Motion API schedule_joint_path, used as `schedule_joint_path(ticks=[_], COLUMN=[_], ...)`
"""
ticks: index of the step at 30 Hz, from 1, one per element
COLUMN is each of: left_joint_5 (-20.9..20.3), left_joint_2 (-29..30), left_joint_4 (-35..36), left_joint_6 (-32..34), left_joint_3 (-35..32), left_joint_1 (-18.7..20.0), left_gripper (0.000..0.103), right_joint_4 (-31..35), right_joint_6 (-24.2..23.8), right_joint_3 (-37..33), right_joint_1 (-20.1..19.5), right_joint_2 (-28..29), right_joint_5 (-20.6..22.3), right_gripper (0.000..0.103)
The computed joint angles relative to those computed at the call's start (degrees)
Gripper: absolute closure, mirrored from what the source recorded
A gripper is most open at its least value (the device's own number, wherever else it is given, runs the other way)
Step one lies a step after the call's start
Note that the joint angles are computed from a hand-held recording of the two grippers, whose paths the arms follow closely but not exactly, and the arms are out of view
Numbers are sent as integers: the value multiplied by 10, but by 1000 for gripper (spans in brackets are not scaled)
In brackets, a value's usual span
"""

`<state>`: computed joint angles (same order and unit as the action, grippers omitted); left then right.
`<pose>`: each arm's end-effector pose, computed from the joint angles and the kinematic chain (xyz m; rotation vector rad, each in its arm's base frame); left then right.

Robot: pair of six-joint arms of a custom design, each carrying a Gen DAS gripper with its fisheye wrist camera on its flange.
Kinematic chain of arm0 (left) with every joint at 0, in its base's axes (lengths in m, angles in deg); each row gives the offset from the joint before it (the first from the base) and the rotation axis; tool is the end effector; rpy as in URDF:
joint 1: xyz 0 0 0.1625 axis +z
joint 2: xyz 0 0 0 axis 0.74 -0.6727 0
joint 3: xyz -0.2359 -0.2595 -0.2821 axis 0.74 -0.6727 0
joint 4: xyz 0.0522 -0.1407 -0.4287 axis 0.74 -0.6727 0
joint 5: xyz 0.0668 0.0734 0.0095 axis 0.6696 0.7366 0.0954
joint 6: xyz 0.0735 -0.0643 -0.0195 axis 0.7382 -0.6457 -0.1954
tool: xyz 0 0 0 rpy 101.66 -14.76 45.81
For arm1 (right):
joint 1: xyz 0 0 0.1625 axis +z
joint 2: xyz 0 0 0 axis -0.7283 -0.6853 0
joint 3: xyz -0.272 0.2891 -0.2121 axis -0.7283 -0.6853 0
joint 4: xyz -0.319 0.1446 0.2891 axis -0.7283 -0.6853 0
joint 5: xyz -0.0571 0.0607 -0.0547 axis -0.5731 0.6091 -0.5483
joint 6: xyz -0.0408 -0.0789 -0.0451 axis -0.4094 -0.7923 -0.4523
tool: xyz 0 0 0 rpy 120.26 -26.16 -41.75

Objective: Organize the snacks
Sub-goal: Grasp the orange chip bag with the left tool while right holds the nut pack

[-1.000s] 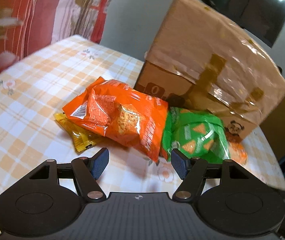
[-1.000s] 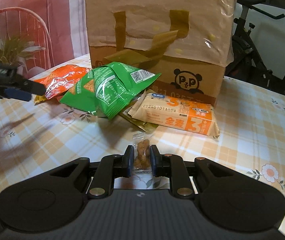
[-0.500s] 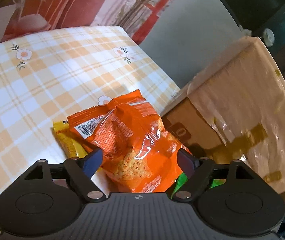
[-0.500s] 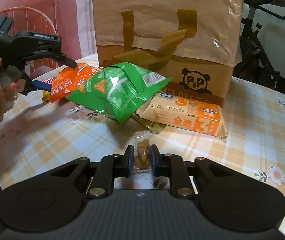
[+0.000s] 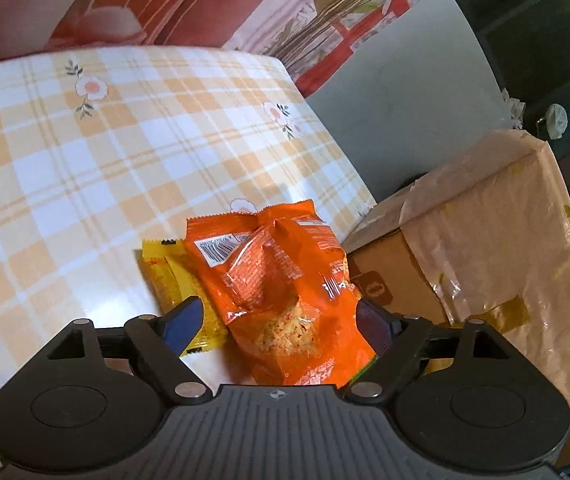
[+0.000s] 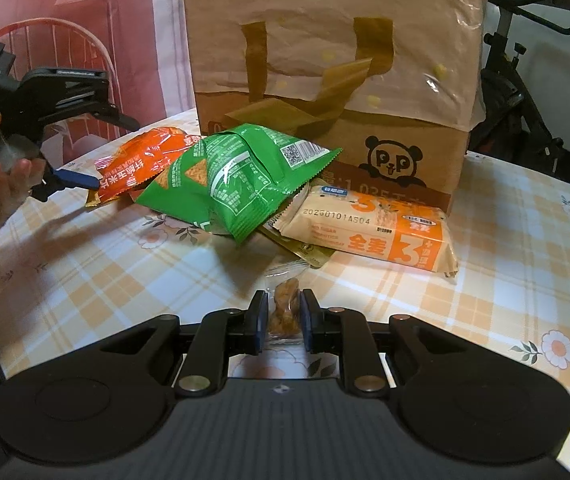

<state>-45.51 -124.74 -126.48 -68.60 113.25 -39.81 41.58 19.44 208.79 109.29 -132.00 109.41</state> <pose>-0.1794 -0.2427 0.0938 -0.8385 2.2542 -1.5641 0.0437 -0.2546 0.2175 1.2901 -2.4887 0.6868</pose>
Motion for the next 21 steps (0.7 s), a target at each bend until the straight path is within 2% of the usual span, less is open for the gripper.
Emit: schedule_joint_path(ticks=[3, 5, 7, 10, 12, 13, 14, 17, 21], left_joint_5=[12, 22, 32, 46, 38, 38, 46, 61, 80], left_joint_2=[5, 12, 14, 40, 69, 78, 92, 108, 97], left_joint_4=[-22, -11, -19, -92, -135, -141, -122, -126, -129], left_joint_6=[4, 5, 26, 117, 187, 196, 189, 187, 148], left_joint_3=[4, -3, -5, -10, -23, -27, -35, -43, -35], left_joint_1=[6, 17, 30, 61, 88, 93, 95, 107, 117], left_gripper=[18, 18, 18, 16, 14, 13, 13, 12, 12], right_joint_4=[0, 0, 0, 0, 0, 0, -1, 0, 2], right_joint_6=[0, 2, 1, -1, 0, 0, 0, 1, 4], right_joint_3=[1, 1, 1, 1, 2, 2, 3, 2, 1], right_joint_1=[0, 1, 1, 0, 0, -1, -1, -1, -1], right_joint_2=[-1, 0, 0, -1, 0, -1, -1, 0, 2], right_joint_5=[0, 1, 1, 0, 0, 0, 0, 0, -1], right_gripper=[84, 84, 84, 84, 84, 84, 84, 84, 84])
